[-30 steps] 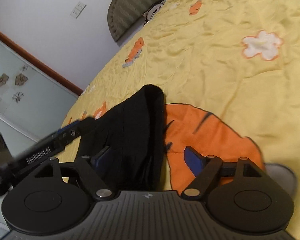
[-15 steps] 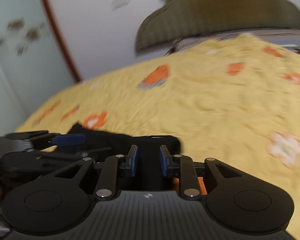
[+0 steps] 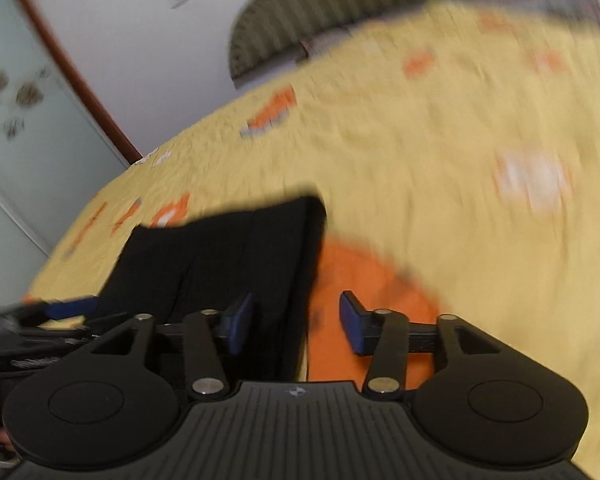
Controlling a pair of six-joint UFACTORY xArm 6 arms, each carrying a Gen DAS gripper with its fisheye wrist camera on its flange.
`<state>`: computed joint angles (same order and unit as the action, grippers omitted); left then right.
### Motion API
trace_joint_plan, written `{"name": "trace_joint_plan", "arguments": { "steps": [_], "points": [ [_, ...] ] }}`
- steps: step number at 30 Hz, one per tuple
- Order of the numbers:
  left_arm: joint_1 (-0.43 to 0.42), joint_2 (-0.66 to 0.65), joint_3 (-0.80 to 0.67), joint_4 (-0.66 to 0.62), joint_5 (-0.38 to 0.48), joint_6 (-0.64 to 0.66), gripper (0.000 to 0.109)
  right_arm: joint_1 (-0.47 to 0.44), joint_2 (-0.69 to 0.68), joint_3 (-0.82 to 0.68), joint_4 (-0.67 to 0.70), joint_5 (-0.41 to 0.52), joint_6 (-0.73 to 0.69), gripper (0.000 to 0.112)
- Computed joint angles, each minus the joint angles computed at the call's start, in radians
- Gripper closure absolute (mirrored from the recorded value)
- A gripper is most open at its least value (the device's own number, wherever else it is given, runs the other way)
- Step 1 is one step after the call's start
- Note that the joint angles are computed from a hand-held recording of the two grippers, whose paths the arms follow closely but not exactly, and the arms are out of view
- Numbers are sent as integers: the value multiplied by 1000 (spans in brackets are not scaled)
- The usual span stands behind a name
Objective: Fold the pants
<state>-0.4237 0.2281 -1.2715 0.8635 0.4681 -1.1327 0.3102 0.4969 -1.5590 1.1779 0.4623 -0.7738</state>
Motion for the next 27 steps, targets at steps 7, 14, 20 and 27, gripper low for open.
{"name": "trace_joint_plan", "arguments": {
  "steps": [7, 14, 20, 27],
  "points": [
    [-16, -15, 29, 178, -24, -144, 26, -47, 7, 11, 187, 170, -11, 76],
    [-22, -48, 84, 141, -53, -95, 24, -8, -73, 100, 187, 61, -118, 101],
    [-7, -76, 98, 236, -53, -231, 24, 58, -93, 126, 30, -191, -15, 68],
    [-18, -38, 55, 158, 26, -206, 24, 151, -49, 51, -1, -256, -205, 60]
  ]
}}
